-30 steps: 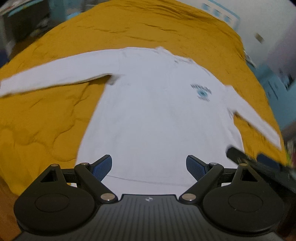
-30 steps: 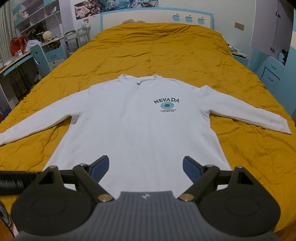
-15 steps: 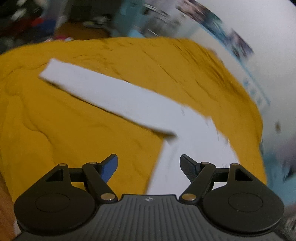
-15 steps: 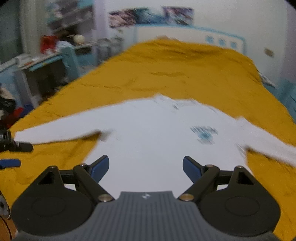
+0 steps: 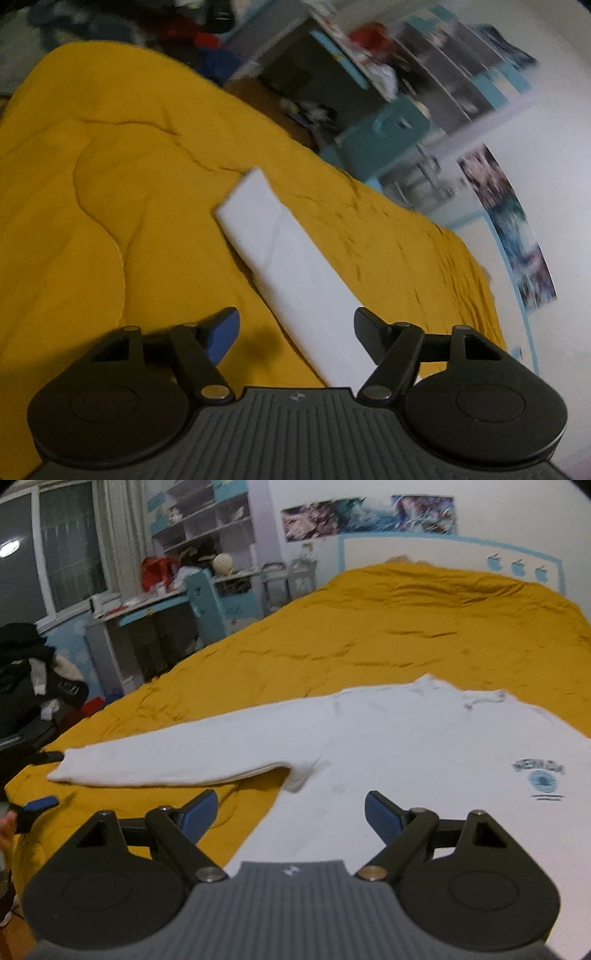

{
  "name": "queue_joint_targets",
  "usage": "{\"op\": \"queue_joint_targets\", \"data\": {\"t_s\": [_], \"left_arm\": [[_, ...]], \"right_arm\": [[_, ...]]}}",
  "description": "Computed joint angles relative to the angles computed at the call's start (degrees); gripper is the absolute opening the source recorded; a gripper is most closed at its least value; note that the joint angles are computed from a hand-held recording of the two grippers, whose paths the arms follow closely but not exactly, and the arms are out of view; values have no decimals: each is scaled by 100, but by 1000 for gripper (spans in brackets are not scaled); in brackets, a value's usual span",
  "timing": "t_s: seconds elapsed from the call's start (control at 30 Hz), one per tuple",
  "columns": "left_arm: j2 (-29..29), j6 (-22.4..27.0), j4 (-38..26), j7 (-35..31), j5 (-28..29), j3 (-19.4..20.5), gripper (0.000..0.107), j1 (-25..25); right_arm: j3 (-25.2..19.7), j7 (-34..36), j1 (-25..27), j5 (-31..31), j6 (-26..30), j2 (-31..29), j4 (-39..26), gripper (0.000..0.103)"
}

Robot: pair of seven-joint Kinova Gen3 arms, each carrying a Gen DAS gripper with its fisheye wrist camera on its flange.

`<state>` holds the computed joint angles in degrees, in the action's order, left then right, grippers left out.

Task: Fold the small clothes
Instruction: 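Grasp the sleeve cuff with the left gripper and lift it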

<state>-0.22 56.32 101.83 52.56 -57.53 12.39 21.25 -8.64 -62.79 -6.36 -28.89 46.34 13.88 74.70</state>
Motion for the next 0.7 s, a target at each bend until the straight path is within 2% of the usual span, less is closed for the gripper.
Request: {"op": "queue_joint_targets", "data": {"t_s": [0.13, 0.23, 0.37, 0.43, 0.47, 0.5, 0.57, 0.63, 0.7], "left_arm": [[245, 501, -75, 443, -332, -32, 75, 85], [334, 403, -52, 508, -304, -182, 75, 76], [448, 413, -53, 535, -571, -290, 74, 126], [496, 435, -55, 491, -645, -366, 66, 213], [466, 363, 29, 554, -742, -351, 52, 184], [443, 224, 113, 675, -852, -385, 29, 167], [351, -170, 358, 1078, -1116, -444, 10, 87], [316, -282, 454, 1327, -1328, -424, 10, 46], [321, -307, 394, 1209, -1510, -393, 10, 13]], "right_arm": [[-30, -179, -121, 74, 159, 267, -231, 83], [-18, -373, -187, 191, 242, 407, -325, 83], [-41, -595, -165, 237, 476, 552, -489, 83], [-17, -709, -186, 317, 539, 590, -542, 83], [-15, -736, -182, 343, 542, 600, -543, 83], [-19, -745, -157, 341, 542, 599, -537, 83], [-8, -801, -129, 361, 574, 602, -549, 83], [20, -884, -115, 417, 666, 610, -603, 83], [26, -872, -21, 394, 720, 580, -601, 83]]}}
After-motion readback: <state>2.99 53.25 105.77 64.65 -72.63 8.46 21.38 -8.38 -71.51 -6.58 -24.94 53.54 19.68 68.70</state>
